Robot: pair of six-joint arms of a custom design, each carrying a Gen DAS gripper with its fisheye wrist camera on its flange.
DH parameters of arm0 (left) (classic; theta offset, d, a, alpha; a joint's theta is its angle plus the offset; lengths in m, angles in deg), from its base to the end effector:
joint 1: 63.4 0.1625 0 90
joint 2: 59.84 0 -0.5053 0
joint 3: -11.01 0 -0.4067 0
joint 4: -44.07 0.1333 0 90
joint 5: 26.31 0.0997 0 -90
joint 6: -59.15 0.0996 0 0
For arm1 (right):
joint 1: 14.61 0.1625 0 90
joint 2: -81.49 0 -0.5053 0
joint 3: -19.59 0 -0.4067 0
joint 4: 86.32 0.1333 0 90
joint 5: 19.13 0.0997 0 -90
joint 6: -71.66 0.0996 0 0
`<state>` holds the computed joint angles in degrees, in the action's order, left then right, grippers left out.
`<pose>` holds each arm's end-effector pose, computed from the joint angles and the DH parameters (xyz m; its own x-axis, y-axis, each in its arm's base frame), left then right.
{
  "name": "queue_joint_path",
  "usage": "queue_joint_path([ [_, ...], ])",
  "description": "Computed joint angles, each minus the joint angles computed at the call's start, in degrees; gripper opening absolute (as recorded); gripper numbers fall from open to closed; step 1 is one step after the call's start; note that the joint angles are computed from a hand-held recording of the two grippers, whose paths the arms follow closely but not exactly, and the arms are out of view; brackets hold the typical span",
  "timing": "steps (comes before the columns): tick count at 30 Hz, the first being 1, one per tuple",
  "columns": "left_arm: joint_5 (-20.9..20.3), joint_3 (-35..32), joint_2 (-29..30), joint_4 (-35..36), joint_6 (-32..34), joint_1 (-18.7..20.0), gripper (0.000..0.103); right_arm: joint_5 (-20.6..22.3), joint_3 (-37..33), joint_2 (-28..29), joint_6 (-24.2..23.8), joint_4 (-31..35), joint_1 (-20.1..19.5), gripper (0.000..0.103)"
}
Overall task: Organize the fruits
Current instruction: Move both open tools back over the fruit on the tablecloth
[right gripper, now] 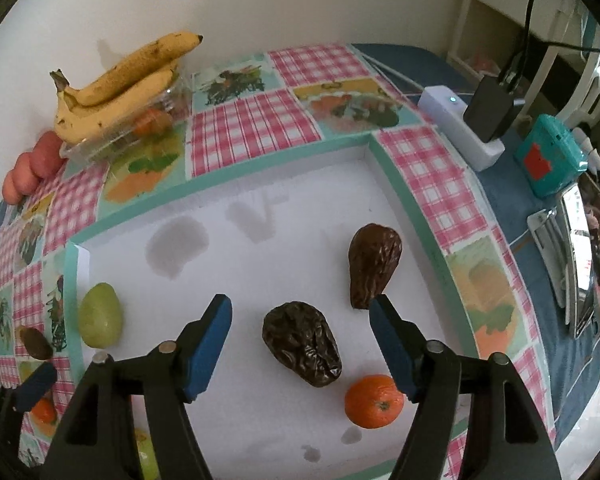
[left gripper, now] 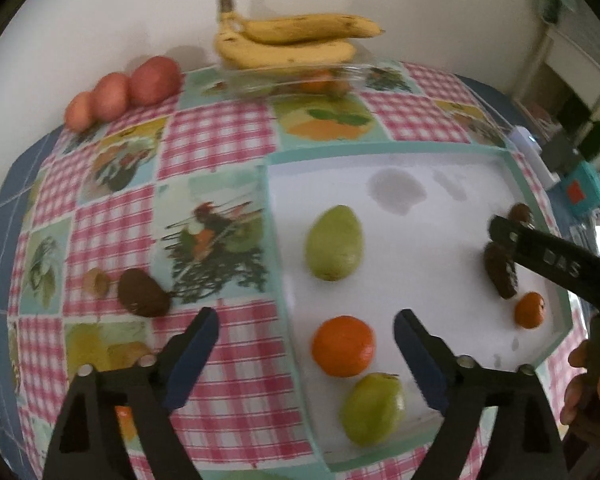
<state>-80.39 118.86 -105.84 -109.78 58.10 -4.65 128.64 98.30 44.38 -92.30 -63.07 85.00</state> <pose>-0.1709 -0.6512 0.0903 -0.7123 0.3869 -0.5856 0.5055 0.8616 -0.0456 0.1551 -0.6223 0.1069 -0.6048 0.5017 0.6185 0.0166 0.7844 -0.6200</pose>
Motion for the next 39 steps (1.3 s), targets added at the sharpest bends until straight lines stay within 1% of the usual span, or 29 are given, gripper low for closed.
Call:
queue_joint_path([
  [2, 0.0, -0.3, -0.5, 0.9, -1.8, 0.6, 0.098, 0.3, 0.4, -0.2, -0.4, -0.5, 0.1, 0.077],
  [3, -0.4, -0.4, -0.9, 0.9, -2.4, 1.0, 0.098, 0.6, 0.5, -0.2, -0.4, -0.6, 0.1, 0.086],
  [4, -0.6, -0.5, -1.2, 0.9, -3.0, 1.3, 0.099, 0.8, 0.7, -0.3, -0.4, -0.8, 0.0, 0.088],
  [5, -0.7, -0.6, -1.5, 0.9, -3.5, 1.6, 0.103, 0.8, 0.8, -0.3, -0.5, -1.0, 0.0, 0.088],
  [8, -1.3, -1.0, -2.3, 0.5, -2.8, 2.8, 0.103, 1.0, 1.1, -0.5, 0.3, -1.1, -0.3, 0.088],
  [9, -0.3, -1.3, -2.5, 0.7, -2.2, 3.1, 0.103, 1.1, 1.2, -0.5, 0.6, -1.0, -0.3, 0.089],
  [11, 3.4, -1.3, -2.8, 0.4, -2.7, 3.5, 0.103, 1.2, 1.5, -0.7, 1.3, -1.0, -0.5, 0.089],
  [12, 4.1, -1.4, -3.3, -0.2, -3.3, 4.0, 0.103, 1.3, 1.6, -0.8, 1.5, -0.9, -0.5, 0.091],
  [13, 3.4, -1.5, -3.9, -0.6, -4.0, 4.6, 0.103, 1.5, 1.6, -0.8, 1.8, -0.9, -0.5, 0.093],
  [15, 0.9, -1.9, -5.4, -0.7, -6.0, 6.1, 0.103, 1.8, 1.7, -0.9, 1.7, -1.2, -0.4, 0.093],
  [17, 0.7, -2.0, -6.5, -1.1, -6.7, 6.9, 0.103, 1.7, 1.8, -1.0, 1.1, -1.9, -0.1, 0.093],
  [19, 2.9, -2.1, -7.3, -1.1, -7.0, 7.4, 0.103, 1.9, 1.9, -1.0, 0.4, -2.6, 0.2, 0.093],
  [24, 10.5, -1.9, -9.5, -3.3, -7.3, 8.4, 0.103, 2.4, 1.4, -0.4, -1.2, -3.5, 1.1, 0.093],
  [29, 15.7, -1.2, -11.6, -6.2, -5.8, 9.5, 0.103, 2.1, -0.3, 1.3, -2.8, -3.1, 2.2, 0.093],
  [31, 18.0, -0.7, -12.1, -8.4, -4.8, 9.8, 0.103, 1.0, -1.3, 2.1, -4.1, -2.8, 2.7, 0.093],
  [32, 18.4, -0.7, -12.4, -8.6, -4.9, 10.0, 0.103, 0.3, -1.9, 2.6, -4.7, -2.3, 2.9, 0.093],
  [34, 18.0, -1.0, -13.3, -8.2, -6.3, 11.1, 0.103, -0.2, -3.9, 4.4, -6.1, -0.5, 3.7, 0.093],
  [35, 17.6, -1.2, -13.8, -7.8, -7.2, 11.6, 0.103, -0.4, -4.2, 4.8, -7.0, -0.7, 4.0, 0.093],
  [36, 17.4, -1.2, -14.1, -7.6, -7.8, 11.9, 0.103, -2.0, -4.6, 5.2, -8.8, -1.3, 4.4, 0.093],
  [37, 17.3, -1.2, -14.3, -7.4, -8.3, 12.2, 0.103, -3.2, -4.8, 5.3, -9.4, -1.3, 4.5, 0.093],
  [38, 17.2, -1.4, -14.5, -7.4, -8.5, 12.5, 0.103, -5.8, -5.2, 5.7, -10.2, -1.3, 4.8, 0.093],
  [39, 17.0, -1.4, -14.7, -7.5, -8.4, 12.7, 0.103, -7.3, -5.7, 6.1, -10.3, -1.1, 5.0, 0.093],
])
